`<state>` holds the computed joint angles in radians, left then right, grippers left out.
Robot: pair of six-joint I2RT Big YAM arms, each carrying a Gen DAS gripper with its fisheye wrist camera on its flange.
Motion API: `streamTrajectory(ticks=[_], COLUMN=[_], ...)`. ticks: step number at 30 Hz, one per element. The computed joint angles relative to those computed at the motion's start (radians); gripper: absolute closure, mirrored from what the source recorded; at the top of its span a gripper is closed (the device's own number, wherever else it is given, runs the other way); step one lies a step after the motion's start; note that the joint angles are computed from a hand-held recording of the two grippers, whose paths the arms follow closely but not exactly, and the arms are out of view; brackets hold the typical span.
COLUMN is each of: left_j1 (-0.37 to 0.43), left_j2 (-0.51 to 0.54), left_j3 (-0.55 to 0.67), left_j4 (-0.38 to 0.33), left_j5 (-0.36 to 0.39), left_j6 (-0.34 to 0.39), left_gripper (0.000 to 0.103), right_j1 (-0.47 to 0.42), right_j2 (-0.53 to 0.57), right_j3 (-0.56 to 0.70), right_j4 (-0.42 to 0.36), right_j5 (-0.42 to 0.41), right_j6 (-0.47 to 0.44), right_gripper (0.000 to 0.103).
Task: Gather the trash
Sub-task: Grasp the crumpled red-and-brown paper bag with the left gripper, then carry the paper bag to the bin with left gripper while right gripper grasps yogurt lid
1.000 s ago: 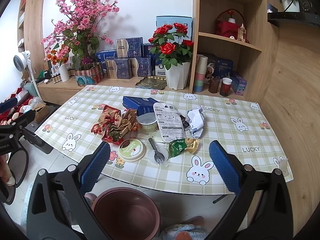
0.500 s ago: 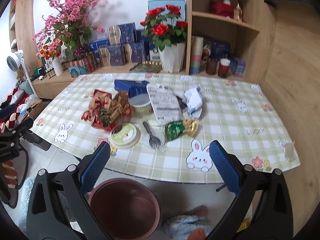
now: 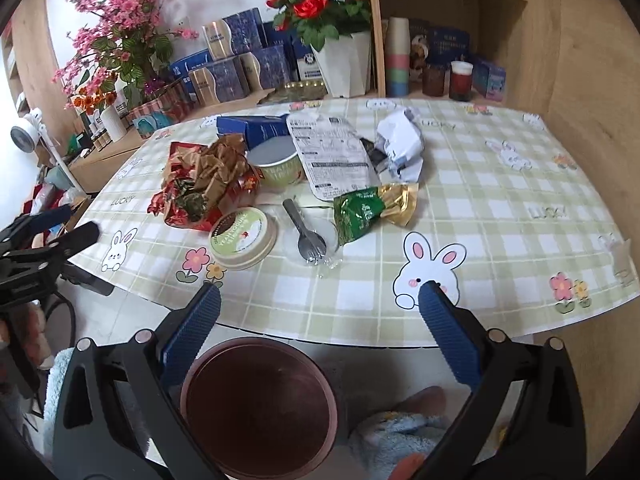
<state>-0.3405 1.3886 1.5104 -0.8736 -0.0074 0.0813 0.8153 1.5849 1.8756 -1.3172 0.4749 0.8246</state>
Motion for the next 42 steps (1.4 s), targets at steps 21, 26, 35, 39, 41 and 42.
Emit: streamTrajectory(ticks=[21, 26, 35, 39, 41, 42], left_j1=[-0.040, 0.013, 0.149, 0.215, 0.235, 0.244], left_j2=[0.351, 0.275, 0.065, -0.013, -0.037, -0.049], left_j3=[0.276, 0.219, 0.012, -0.069, -0.091, -0.102], left_j4=[-0.028, 0.005, 0.023, 0.010, 0.004, 0.003], left_j5=[-0.163, -0.041, 0.153, 0.209, 0.212, 0.210], left_j6=[0.016, -0.008, -0.186, -0.233, -0.229, -0.226], left_gripper=[0.036, 0.054, 0.054, 0.054, 0.054, 0.054], right_j1=[-0.050, -0.048, -0.044, -0.043, -0.046, -0.048], right_j2=[-0.048, -0.055, 0.004, 0.102, 0.153, 0.171], right_j3=[-0.118, -0.138, -0.133, -0.042, 0.009, 0.026], right_j4=[0.040, 0.091, 0.239, 0.266, 0.293, 0.307], right_j5=[0.047, 0.015, -0.088, -0.151, -0.188, -0.208], right_j6=[-0.050, -0.074, -0.175, -0.303, -0.370, -0.400], right_gripper=[0.006, 0.006, 0.006, 0.006, 0.006, 0.006])
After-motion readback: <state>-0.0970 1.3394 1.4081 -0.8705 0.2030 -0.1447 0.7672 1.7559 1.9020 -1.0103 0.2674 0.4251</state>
